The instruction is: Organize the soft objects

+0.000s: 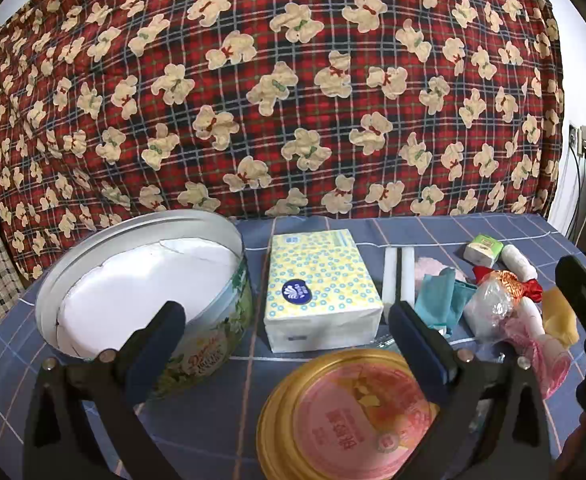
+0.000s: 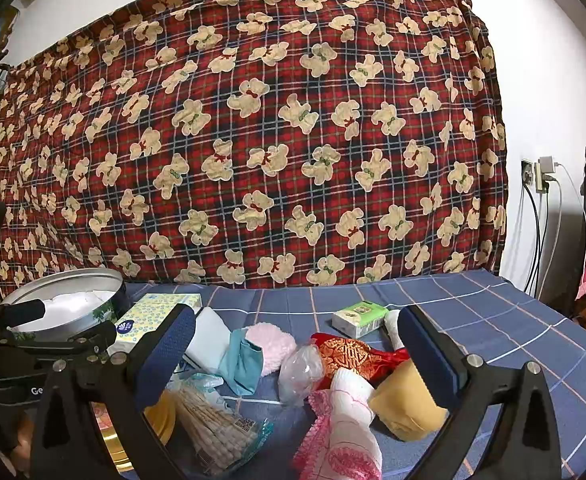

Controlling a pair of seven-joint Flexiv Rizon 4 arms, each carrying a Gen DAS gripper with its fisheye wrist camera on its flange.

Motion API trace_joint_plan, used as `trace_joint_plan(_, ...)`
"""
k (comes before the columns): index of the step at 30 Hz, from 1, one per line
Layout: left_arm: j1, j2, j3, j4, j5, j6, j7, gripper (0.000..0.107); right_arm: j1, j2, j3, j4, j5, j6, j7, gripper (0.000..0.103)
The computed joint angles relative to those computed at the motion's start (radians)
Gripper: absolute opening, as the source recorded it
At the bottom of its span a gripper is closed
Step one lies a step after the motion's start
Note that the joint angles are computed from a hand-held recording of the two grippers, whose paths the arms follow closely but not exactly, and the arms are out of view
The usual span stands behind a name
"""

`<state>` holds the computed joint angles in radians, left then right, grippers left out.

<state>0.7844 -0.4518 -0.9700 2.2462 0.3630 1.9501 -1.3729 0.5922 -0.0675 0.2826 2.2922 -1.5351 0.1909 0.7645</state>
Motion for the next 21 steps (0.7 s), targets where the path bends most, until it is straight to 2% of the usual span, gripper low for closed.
trace_joint_plan(3,0.006,0.001,-0.008,-0.001,-0.001,-0.002,0.000,0.103,0.003,0.000,0.002,-0.001,0.002,-0.009,-0.001,0.103)
trace_joint_plan(9,0.006,0.005,-0.007,0.000,0.002,0.003,0.001,0.103,0.038,-0.036,0.005,-0.016,-0.006,-0.125,-0.001,0.103)
trace_joint_plan(21,-0.008,0.011,0.009,0.000,0.012,0.011,-0.008,0.103,0.045,-0.022,0.007,-0.014,-0.002,-0.125,-0.021,0.103)
